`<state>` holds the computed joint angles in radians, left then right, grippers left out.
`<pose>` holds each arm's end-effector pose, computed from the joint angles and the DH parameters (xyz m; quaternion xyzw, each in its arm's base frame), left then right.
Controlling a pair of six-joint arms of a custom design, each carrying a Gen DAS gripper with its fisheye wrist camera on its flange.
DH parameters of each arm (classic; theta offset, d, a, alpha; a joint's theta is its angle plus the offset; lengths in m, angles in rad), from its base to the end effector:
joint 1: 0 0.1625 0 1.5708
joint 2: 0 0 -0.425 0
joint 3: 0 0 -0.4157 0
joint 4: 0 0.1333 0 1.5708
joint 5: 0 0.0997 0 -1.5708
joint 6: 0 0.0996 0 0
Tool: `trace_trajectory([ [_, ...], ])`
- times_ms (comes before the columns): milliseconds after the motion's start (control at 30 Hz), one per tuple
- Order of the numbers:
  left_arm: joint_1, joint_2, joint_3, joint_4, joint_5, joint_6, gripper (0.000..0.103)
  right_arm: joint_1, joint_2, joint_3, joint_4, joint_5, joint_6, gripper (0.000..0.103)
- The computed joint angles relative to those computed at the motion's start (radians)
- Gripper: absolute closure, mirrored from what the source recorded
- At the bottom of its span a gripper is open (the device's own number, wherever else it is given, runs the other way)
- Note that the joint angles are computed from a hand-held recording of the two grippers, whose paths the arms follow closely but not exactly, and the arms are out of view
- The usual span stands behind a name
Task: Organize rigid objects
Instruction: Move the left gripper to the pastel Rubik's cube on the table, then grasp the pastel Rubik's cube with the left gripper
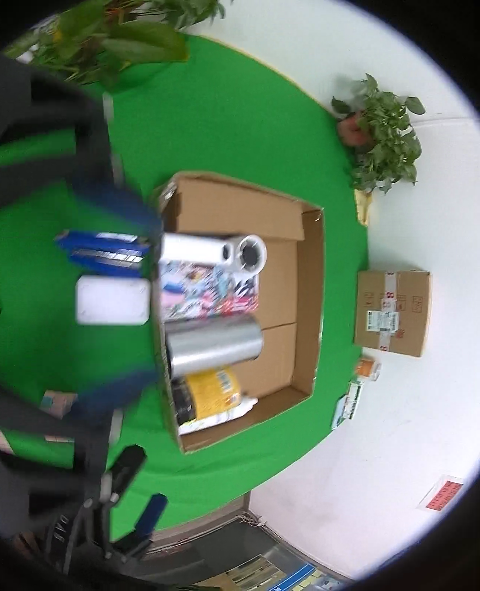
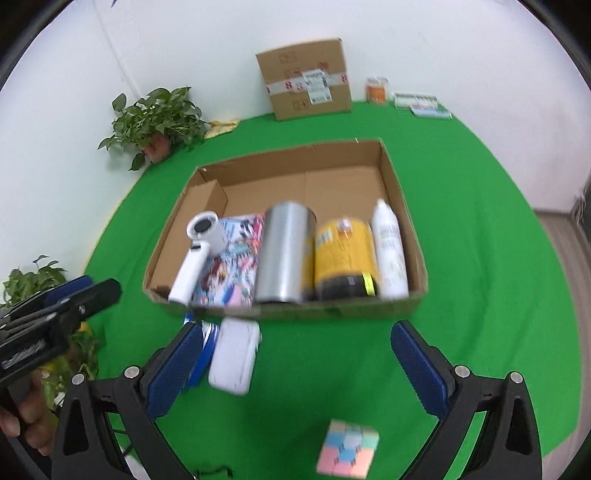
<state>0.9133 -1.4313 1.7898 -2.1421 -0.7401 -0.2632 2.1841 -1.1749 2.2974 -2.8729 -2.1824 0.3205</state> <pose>-0.1785 -0.5697 0.3929 0.1362 0.9006 -0.2653 0.3163 0.3251 -0.3297 0.1176 0.1118 -0.9435 0.2113 0.2293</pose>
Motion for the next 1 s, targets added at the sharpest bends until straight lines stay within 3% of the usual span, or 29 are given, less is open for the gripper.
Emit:
trace_trajectory([
  [200, -0.043, -0.009, 0.032, 0.093, 0.004, -0.104, 0.013, -0.045, -0.118, 0.114, 0.042, 0.064, -0.013, 0.001],
  [267, -0.032, -0.008, 0.021, 0.143, -0.067, -0.142, 0.013, -0.08, -0.152, 0.142, 0.098, 0.096, 0.002, 0.001],
  [433, 0.035, 0.014, -0.009, 0.236, -0.331, -0.211, 0.013, -0.154, -0.178, 0.198, 0.195, 0.122, 0.086, 0.001],
  [600, 0.075, 0.049, -0.007, 0.264, -0.421, -0.181, 0.015, -0.231, -0.154, 0.259, 0.184, 0.166, 0.125, 0.001],
  [700, 0.086, 0.051, -0.001, 0.266, -0.436, -0.161, 0.015, -0.247, -0.111, 0.278, 0.131, 0.172, 0.12, 0.002],
  [800, 0.097, 0.05, -0.008, 0.291, -0.439, -0.143, 0.015, -0.249, -0.061, 0.277, 0.107, 0.152, 0.134, 0.012],
  [867, 0.11, 0.055, -0.018, 0.304, -0.448, -0.137, 0.015, -0.258, -0.042, 0.275, 0.1, 0.161, 0.137, 0.027],
  [1000, 0.143, 0.074, -0.045, 0.313, -0.478, -0.124, 0.015, -0.272, 0.004, 0.271, 0.067, 0.178, 0.13, 0.042],
])
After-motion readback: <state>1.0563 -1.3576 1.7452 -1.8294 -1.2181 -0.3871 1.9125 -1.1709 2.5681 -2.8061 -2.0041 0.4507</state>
